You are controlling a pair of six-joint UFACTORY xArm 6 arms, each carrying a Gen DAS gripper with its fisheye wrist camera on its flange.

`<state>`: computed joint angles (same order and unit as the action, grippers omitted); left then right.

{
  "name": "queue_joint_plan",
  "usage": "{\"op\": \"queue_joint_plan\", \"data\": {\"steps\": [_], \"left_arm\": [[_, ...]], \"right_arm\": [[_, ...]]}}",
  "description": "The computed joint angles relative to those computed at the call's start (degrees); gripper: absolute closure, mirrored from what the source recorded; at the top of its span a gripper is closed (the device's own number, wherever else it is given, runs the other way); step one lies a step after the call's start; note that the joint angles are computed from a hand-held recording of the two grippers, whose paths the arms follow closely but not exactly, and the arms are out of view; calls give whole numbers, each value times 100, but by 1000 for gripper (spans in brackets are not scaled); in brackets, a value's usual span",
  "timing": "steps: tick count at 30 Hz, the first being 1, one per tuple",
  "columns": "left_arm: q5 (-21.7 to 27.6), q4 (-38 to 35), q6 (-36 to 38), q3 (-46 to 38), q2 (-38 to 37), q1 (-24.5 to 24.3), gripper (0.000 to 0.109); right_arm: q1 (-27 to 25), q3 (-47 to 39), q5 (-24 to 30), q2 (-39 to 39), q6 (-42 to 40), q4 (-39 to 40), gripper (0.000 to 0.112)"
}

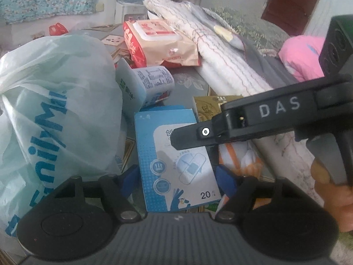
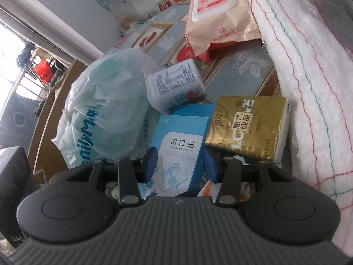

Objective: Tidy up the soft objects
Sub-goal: 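Reach the right tool to the blue bandage box and grasp it, then carry the blue bandage box with the right tool over the box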

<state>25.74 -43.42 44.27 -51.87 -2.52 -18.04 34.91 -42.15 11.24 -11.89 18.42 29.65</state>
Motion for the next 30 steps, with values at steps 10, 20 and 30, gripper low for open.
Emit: {"op": "queue_joint_plan", "data": {"steps": [10,20,30], "left_arm": [[-583,-1327,1210,454,-800,-116,33],[-502,-1988,1767,734,-1411,57,33],[-518,-2172,1732,848,-2202,913,33]], "right_arm": [[129,440,-400,-705,1527,-1314,66],[126,366,-449,-1048,3837,-3808,66],[632,-1151,-468,-106,3509,-4145,66]]}}
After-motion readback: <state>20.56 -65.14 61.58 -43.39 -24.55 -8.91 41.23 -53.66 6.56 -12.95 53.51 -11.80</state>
